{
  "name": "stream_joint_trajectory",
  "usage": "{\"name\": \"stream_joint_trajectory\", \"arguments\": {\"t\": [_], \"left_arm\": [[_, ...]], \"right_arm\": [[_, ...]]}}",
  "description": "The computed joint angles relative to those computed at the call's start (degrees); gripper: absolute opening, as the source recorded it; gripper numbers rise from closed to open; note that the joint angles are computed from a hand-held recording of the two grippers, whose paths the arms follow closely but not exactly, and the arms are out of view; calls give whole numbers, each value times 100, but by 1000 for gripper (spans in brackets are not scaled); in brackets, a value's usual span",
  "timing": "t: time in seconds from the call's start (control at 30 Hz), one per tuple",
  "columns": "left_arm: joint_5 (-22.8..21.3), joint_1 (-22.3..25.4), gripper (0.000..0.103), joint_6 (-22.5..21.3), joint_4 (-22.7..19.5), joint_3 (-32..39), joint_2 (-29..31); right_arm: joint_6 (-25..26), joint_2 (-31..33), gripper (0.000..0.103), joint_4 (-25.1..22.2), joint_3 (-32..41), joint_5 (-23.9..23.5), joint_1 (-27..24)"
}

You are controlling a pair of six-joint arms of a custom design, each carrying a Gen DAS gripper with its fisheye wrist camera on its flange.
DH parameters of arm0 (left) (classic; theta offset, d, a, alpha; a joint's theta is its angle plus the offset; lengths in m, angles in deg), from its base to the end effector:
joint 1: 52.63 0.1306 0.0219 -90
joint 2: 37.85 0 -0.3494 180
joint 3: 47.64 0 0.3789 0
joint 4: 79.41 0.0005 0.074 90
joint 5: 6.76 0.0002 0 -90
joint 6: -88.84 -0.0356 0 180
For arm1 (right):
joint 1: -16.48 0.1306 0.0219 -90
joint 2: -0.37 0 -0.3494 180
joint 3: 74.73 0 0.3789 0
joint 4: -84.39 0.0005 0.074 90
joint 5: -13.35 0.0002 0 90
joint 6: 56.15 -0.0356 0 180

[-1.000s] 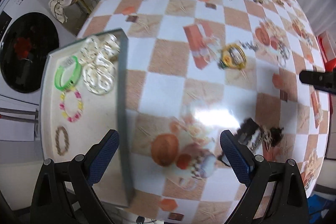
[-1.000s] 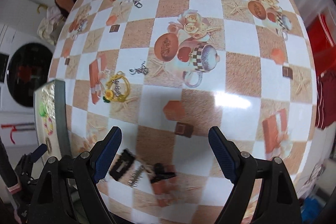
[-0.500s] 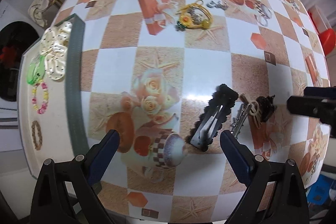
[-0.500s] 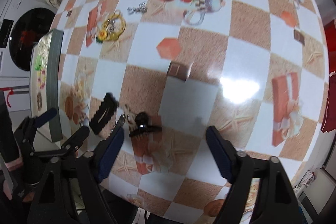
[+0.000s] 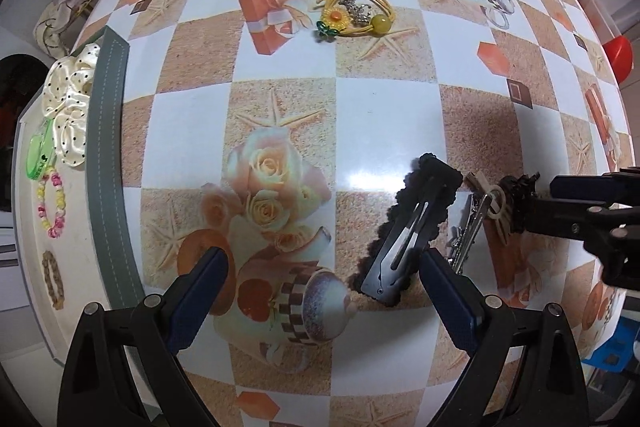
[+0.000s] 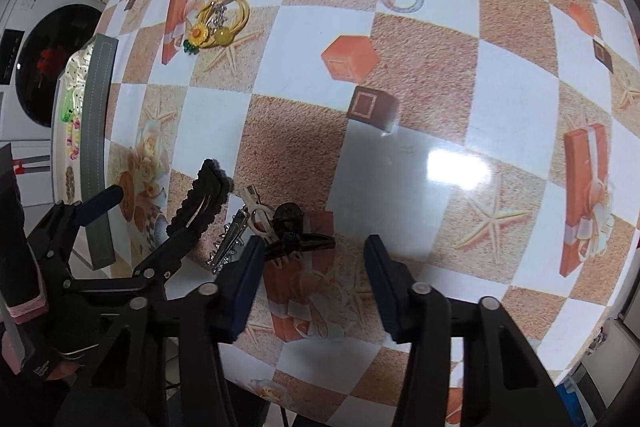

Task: Organize jewelry
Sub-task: 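Lower the left tool onto the black snap hair clip while the right tool reaches the black claw clip, then close the left tool on the snap clip while the right tool closes on the claw clip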

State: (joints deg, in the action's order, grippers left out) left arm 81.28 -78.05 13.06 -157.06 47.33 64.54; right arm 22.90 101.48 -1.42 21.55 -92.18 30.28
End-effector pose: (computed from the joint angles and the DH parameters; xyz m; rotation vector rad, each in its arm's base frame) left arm 0.4355 -0.2062 0.3137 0.2953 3.0347 0.0046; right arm 0.4498 0.1198 0.3333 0.0734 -3.0455 -0.4021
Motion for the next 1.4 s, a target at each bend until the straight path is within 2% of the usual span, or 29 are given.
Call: {"name": "stream_joint_trajectory", "arguments": {"t": [0.37,0.4,0.43,0.57,0.6,0.83,0.9,0.97,1.0,1.4], "left_arm": [[22,-137,100,-37,216,62,235],[34,-138,96,-41,224,70,242],[87,-143,94,-40,248,83,241],[145,-219,79,-27,243,155,248],[157,-243,73,-8,249,319,409],[193,-278,35,85,180,592,550],[255,-237,35,89,160,604,539],[273,-241,35,116,167,619,550],[266,-241,35,132,157,620,549],[364,-156,35,331,47,528,394]], "right_arm": [[34,70,35,20,43,278,109],[30,73,29,18,48,285,107],[22,75,14,2,49,303,110],[-26,100,10,-34,56,285,77],[-11,106,10,-43,66,293,61],[181,74,11,-87,134,67,-88],[297,58,16,-75,162,73,-113],[371,43,41,-58,178,161,-99],[413,40,45,-42,183,193,-95],[464,149,45,69,243,532,112]]}}
